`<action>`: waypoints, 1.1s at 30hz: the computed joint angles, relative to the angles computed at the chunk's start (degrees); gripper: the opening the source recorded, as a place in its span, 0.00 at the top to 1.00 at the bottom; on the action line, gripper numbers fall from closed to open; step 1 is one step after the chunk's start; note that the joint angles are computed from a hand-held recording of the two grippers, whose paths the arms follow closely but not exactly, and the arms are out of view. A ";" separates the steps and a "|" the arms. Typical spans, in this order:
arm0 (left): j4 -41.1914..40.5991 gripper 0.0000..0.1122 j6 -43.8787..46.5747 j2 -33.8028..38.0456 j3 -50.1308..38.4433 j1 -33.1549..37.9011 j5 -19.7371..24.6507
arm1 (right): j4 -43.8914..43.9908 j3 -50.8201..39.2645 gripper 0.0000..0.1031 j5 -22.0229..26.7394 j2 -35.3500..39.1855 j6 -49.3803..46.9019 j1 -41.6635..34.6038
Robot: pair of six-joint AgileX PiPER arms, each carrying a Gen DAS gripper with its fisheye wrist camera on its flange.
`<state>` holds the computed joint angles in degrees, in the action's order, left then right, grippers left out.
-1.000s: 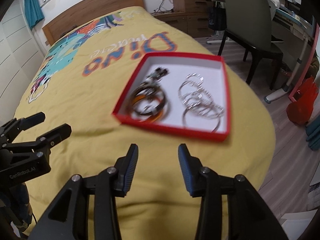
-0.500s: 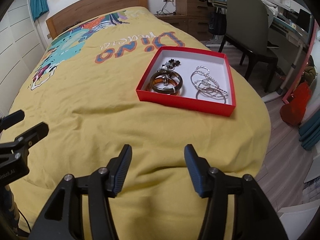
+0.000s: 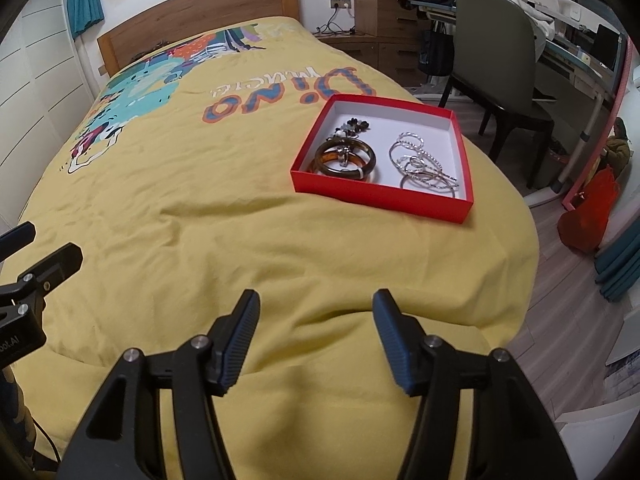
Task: Organize jewelry
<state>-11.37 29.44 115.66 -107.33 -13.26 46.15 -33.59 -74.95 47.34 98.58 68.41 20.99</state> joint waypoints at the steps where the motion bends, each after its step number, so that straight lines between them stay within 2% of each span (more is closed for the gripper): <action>1: 0.07 0.18 -0.08 -0.25 0.32 0.01 -0.29 | -0.28 0.00 0.45 0.20 -0.05 0.28 0.26; 20: -1.16 0.18 0.33 -1.30 2.19 0.90 -1.24 | -0.80 0.51 0.44 0.71 0.05 1.44 1.36; 26: -0.65 0.14 0.02 -1.96 3.44 0.61 -2.30 | -1.17 1.23 0.44 0.37 -0.04 2.10 1.32; 33: -1.32 0.13 0.47 -1.80 3.06 0.81 -1.55 | -2.06 2.30 0.44 0.28 -0.24 3.61 1.22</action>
<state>-12.69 29.92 113.86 -104.27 -12.45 44.60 -35.64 -72.65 47.61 98.34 72.02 22.21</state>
